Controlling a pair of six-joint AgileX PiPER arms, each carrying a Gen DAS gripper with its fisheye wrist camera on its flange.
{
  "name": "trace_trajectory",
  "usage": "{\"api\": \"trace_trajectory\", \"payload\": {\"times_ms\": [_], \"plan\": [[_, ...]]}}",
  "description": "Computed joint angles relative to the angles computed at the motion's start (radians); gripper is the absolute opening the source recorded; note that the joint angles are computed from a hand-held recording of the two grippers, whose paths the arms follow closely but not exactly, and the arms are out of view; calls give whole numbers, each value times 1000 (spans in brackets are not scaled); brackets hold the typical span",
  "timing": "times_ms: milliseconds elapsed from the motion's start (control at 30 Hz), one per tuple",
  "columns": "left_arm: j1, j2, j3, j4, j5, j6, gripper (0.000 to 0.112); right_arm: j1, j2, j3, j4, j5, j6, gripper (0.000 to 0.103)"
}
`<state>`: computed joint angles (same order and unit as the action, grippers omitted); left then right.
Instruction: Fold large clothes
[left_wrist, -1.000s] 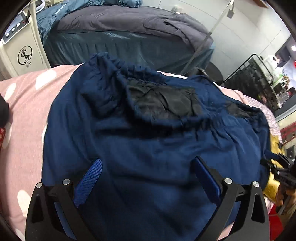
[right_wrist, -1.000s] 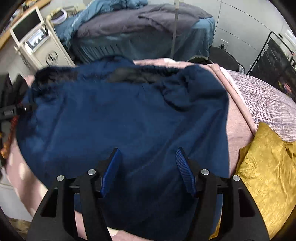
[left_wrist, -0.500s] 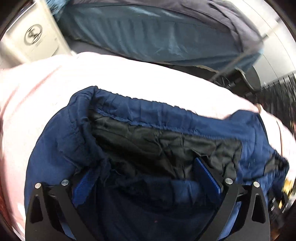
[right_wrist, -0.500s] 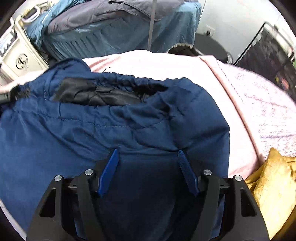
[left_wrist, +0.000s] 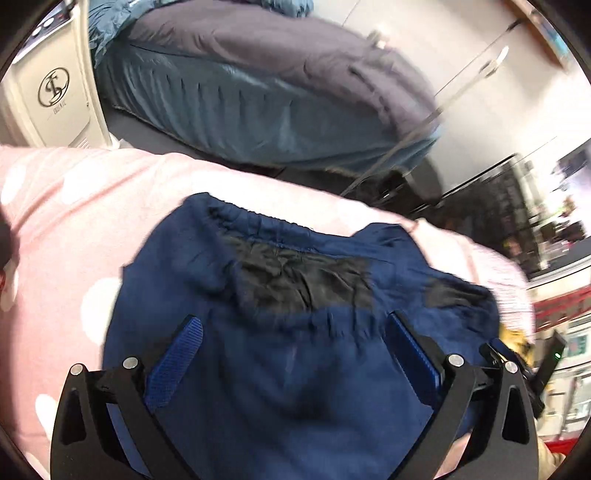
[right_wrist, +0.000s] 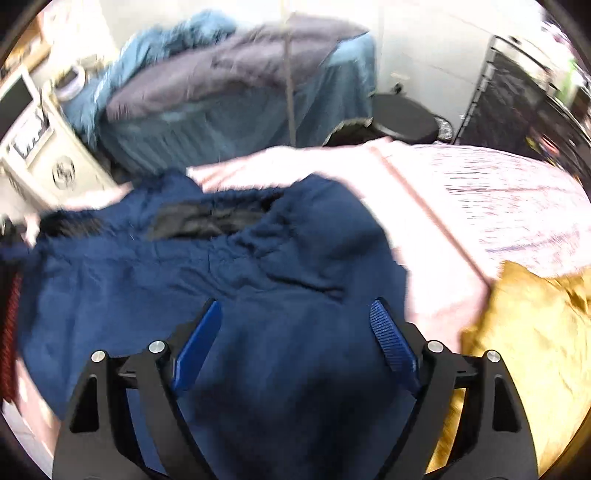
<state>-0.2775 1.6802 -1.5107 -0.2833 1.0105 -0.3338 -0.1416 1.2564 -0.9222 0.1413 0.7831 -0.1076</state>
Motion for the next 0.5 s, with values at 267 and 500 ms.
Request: {"api": "trace_trajectory", "payload": {"times_ms": [267, 500], "plan": [[246, -250, 402, -130, -29, 118, 97, -457, 70, -69, 320, 311, -438, 93], [343, -151, 484, -331, -47, 337, 97, -528, 273, -98, 444, 427, -561, 93]]}}
